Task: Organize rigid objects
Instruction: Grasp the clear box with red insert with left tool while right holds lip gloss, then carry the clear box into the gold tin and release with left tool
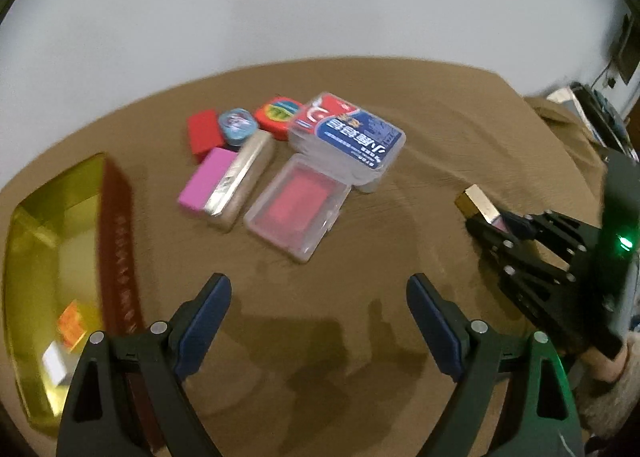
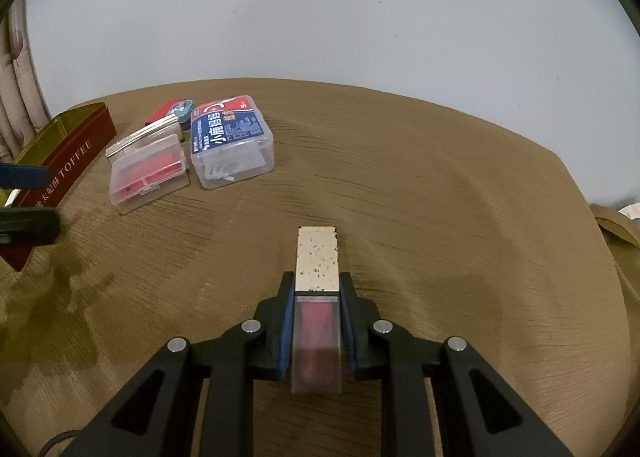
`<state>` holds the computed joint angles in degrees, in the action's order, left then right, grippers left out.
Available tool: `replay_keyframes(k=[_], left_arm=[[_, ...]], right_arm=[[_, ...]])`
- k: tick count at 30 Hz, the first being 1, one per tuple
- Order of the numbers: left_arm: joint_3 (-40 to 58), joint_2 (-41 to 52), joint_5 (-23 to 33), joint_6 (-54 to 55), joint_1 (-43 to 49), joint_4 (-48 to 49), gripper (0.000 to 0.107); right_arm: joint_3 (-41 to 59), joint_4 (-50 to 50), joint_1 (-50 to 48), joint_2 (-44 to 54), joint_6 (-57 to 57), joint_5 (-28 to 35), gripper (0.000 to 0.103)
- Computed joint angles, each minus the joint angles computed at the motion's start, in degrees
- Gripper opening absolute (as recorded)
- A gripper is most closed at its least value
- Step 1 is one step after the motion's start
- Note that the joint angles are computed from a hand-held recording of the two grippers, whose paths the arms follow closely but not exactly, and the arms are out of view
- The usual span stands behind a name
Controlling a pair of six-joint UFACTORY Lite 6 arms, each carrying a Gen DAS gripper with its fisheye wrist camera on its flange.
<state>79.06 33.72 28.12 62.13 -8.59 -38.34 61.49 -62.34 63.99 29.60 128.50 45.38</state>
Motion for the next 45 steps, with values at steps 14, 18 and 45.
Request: replay_keyframes(k=[14, 18, 45], left_arm=[[26.3, 20.8, 4.5, -18.2, -5.3, 15.1, 0.08], [23.4, 19.6, 1.5, -18.0, -6.1, 14.7, 0.062], [-27.7, -16.6, -18.5, 8.5, -2.1, -9.6, 0.062]], right_arm=[[-1.7, -1.6, 0.2, -1.0, 2.5, -1.0, 0.021], [-2.0, -1.7, 0.3, -1.2, 2.8, -1.2, 0.021], [1.0, 0.3, -0.1, 1.2, -0.1, -0.2, 0.021]])
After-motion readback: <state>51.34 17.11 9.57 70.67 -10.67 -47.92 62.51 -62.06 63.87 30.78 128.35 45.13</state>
